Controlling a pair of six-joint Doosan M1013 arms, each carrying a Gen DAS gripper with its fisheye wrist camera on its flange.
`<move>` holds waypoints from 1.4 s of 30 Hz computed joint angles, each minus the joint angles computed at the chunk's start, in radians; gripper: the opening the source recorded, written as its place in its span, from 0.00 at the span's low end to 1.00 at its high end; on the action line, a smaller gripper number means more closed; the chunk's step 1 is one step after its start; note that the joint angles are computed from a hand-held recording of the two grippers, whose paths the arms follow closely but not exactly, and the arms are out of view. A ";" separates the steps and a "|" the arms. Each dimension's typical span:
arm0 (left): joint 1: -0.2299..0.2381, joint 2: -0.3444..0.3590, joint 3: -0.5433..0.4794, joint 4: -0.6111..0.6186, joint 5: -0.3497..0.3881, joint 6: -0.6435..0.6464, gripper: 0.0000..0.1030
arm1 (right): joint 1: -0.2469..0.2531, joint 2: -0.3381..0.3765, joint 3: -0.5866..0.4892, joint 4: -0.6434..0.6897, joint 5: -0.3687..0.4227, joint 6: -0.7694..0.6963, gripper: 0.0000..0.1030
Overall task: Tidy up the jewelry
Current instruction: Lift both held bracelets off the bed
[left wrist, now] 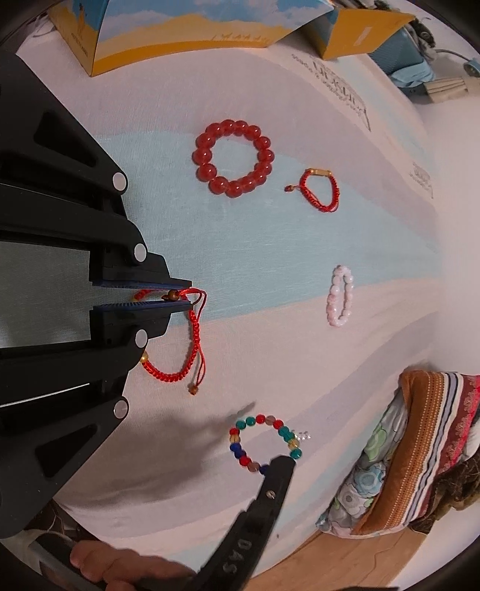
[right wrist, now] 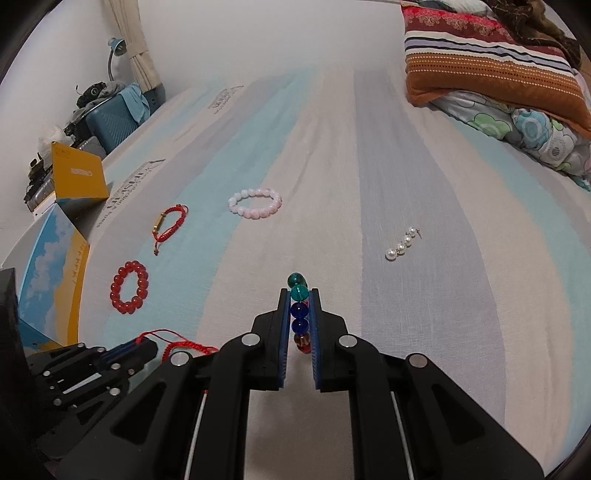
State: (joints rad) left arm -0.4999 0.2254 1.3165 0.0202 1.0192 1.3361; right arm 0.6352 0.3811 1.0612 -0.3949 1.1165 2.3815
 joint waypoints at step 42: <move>0.000 -0.008 0.008 -0.003 -0.006 0.005 0.08 | -0.006 0.001 0.009 0.019 -0.004 -0.011 0.09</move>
State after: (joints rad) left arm -0.4996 0.2171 1.3242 0.0171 1.0127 1.3415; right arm 0.6289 0.3822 1.0701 -0.3761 1.1130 2.3701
